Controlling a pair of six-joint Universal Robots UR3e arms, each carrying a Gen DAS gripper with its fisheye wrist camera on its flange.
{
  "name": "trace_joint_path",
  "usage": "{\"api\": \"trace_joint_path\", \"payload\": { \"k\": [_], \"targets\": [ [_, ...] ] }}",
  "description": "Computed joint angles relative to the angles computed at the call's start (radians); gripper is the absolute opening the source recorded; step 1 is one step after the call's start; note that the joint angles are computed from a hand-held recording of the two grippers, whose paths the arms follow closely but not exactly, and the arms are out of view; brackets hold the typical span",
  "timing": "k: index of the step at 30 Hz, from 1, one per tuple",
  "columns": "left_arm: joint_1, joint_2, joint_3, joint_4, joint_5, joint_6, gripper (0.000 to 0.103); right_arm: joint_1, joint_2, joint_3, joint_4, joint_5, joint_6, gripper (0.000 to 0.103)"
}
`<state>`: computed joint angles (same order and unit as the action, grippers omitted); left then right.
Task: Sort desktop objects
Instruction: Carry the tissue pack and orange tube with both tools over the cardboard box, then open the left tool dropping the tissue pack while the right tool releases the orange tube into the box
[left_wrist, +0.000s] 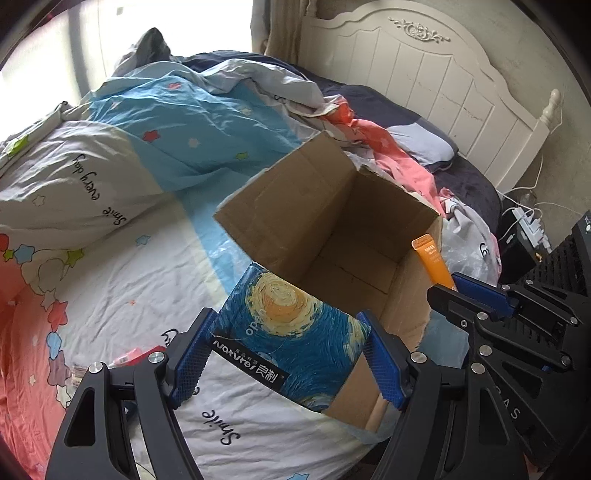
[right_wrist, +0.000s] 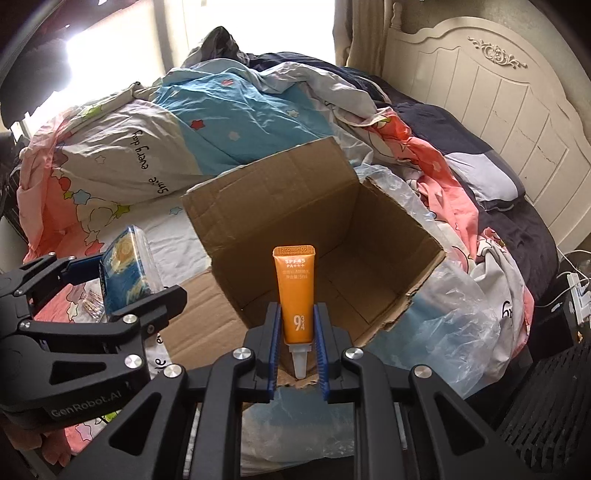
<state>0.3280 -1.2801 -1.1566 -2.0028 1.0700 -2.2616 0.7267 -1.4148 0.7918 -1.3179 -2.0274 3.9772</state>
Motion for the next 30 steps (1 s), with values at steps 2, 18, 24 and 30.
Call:
{"api": "trace_joint_path", "payload": {
  "k": [2, 18, 24, 30],
  "targets": [
    [-0.076, -0.022, -0.014, 0.063, 0.025, -0.063, 0.078, -0.021, -0.038, 0.048, -0.015, -0.002, -0.005, 0.016],
    [-0.412, -0.238, -0.006, 0.354, 0.154, -0.333, 0.078, -0.214, -0.255, 0.415, -0.22, 0.082, -0.134, 0.016],
    [-0.465, -0.275, -0.02, 0.41, 0.182, -0.364, 0.078, -0.269, -0.29, 0.485, -0.26, 0.102, -0.182, 0.016],
    [-0.488, -0.303, -0.029, 0.442, 0.197, -0.373, 0.078, -0.299, -0.298, 0.518, -0.29, 0.118, -0.222, 0.016]
  ]
}}
